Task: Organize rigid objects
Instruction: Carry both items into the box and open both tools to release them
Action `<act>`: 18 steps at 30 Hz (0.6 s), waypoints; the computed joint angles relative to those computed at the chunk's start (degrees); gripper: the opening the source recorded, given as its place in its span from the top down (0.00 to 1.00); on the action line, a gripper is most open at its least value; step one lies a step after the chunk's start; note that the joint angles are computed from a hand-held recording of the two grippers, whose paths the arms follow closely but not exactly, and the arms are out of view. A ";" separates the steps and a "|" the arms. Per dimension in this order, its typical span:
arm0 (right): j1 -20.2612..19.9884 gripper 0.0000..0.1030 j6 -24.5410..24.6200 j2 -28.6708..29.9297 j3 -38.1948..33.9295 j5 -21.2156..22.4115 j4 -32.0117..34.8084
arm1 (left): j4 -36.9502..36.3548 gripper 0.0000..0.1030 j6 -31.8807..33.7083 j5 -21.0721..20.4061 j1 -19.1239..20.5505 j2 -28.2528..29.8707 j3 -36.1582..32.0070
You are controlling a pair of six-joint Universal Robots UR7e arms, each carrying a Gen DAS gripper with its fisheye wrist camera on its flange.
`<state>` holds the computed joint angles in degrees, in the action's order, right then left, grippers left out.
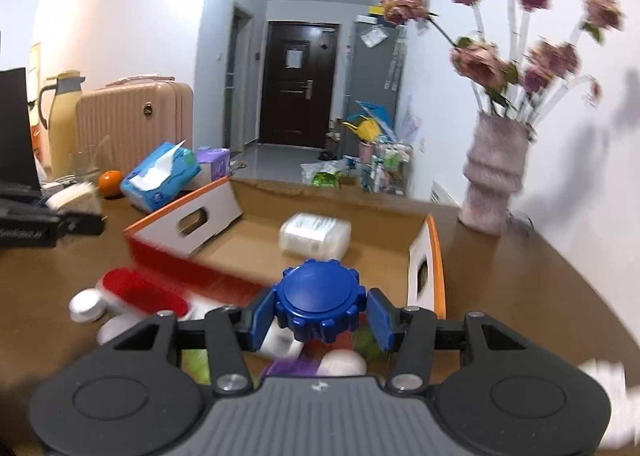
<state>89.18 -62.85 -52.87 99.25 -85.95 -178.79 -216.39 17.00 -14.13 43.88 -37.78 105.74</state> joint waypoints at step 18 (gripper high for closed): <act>4.40 0.15 1.32 30.27 -51.04 -13.20 25.97 | 15.50 0.34 20.56 -10.06 15.04 14.30 -36.93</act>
<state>93.57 -61.53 -22.59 48.21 -99.15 -152.82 -200.89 37.56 -24.19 58.92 -23.48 68.81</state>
